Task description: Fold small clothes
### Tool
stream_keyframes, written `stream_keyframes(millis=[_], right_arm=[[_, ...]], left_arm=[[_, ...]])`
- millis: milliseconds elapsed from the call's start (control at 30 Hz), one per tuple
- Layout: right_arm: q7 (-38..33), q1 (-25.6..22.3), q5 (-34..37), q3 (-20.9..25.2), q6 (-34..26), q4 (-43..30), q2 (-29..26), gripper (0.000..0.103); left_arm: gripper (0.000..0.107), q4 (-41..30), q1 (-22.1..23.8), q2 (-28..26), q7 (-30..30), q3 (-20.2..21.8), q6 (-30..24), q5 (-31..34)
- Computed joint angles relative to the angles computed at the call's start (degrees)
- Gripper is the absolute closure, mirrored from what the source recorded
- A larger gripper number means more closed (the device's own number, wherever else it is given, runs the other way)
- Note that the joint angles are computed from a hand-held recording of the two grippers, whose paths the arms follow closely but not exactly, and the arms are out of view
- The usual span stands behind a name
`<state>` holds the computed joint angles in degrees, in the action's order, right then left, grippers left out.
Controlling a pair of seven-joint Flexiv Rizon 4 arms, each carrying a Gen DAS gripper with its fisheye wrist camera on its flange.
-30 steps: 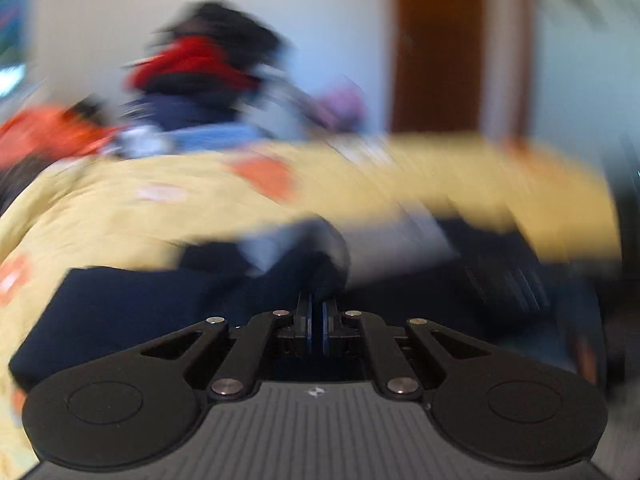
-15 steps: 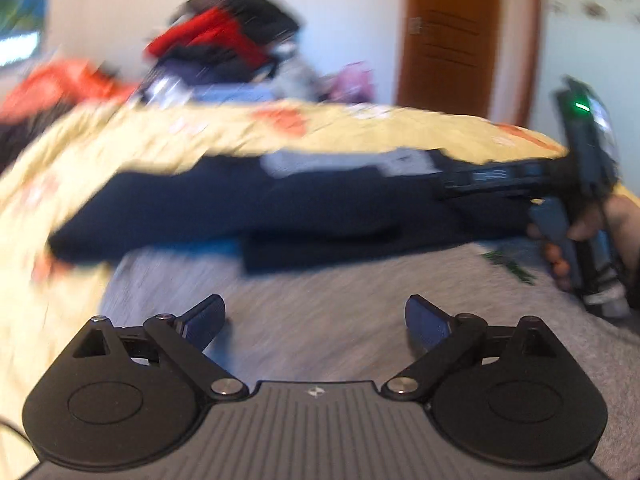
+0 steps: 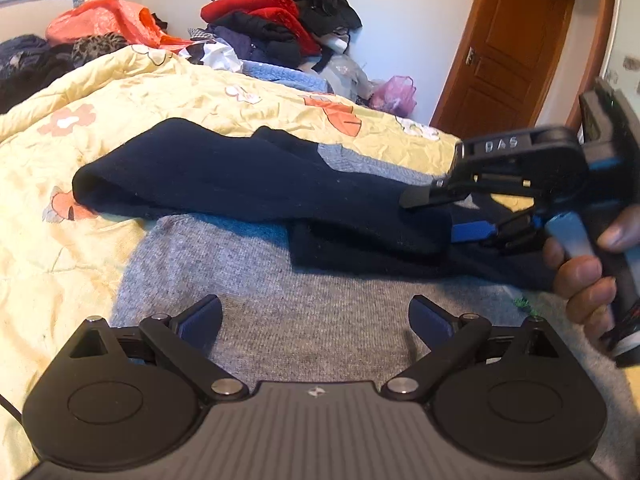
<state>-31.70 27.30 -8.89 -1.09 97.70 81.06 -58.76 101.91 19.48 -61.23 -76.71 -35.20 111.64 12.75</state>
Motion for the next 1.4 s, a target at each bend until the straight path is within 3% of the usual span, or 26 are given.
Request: stream_keyframes(millis=[67, 100, 167, 233, 367, 600, 867, 900, 967, 1000, 1033, 1100, 1133, 1200, 1267, 1400], right_arm=[[0.4, 2.3, -0.1, -2.9, -1.7, 0.3, 0.6, 0.069], [-0.2, 2.1, -0.7, -2.6, -1.4, 0.6, 0.7, 0.089], [-1.1, 0.9, -0.7, -1.1, 0.3, 1.2, 0.9, 0.089], [-2.0, 1.9, 0.3, -3.3, 4.4, 3.6, 2.0, 0.09], [-4.9, 3.8, 2.3, -7.7, 7.2, 8.3, 5.8, 0.09], [-8.1, 7.5, 7.0, -17.3, 4.1, 17.8, 11.4, 0.09], [-4.8, 8.4, 8.9, -19.0, 3.8, 20.4, 8.3, 0.09], [-4.1, 9.7, 9.9, -20.5, 4.9, 20.4, 7.4, 0.087], [-1.4, 13.2, 12.7, -24.6, 6.0, 20.4, 5.7, 0.07], [0.9, 17.2, 15.4, -29.2, 6.1, 21.1, 4.5, 0.056], [1.9, 21.2, 18.8, -33.9, 6.2, 22.0, 3.4, 0.049], [2.7, 28.7, 25.6, -42.6, 8.0, 23.2, -0.9, 0.046], [3.7, 30.7, 26.8, -44.8, 9.6, 23.3, -2.8, 0.041], [5.9, 29.8, 21.5, -43.6, 12.0, 23.4, -2.5, 0.036], [-0.3, 27.2, 20.2, -39.1, 10.4, 20.6, -1.4, 0.036], [-1.6, 29.7, 19.1, -42.5, 4.6, 17.5, -5.7, 0.03]], left_arm=[[0.006, 0.5, 0.8, -0.4, -0.4, -0.8, 0.5, 0.5], [0.006, 0.5, 1.0, -0.5, -0.4, -1.0, 0.5, 0.7], [0.006, 0.6, 1.0, -0.4, -0.6, -0.9, 0.5, 0.8], [0.006, 0.7, 0.8, -0.2, -0.7, -0.6, 0.6, 0.8], [0.006, 0.7, 0.9, -0.2, -0.8, -0.7, 0.6, 1.0], [0.004, 0.6, 0.8, -0.2, -0.9, -0.7, 0.5, 1.0], [0.004, 0.4, -0.2, 0.2, -0.7, 0.3, 0.4, 0.5], [0.004, 0.4, -0.4, 0.4, -0.7, 0.6, 0.4, 0.4], [0.004, 0.8, -1.4, 1.4, -1.0, 1.9, 1.0, -0.3], [0.004, 0.9, -1.7, 1.9, -1.3, 2.3, 1.5, -0.4], [0.004, 0.8, -0.8, 1.6, -1.0, 1.1, 1.8, 0.8], [0.004, -1.2, 1.7, -0.4, 0.4, -3.1, 1.1, 4.2], [0.004, -2.9, 1.1, -0.7, 1.0, -3.7, 0.7, 4.2], [0.004, -7.8, -2.0, -1.3, 2.2, -2.9, -1.5, 2.4], [0.004, -13.6, -5.9, -2.0, 3.9, -1.0, -6.0, -1.3], [0.004, -22.2, -14.5, -2.3, 5.6, 7.8, -15.6, -10.8]])
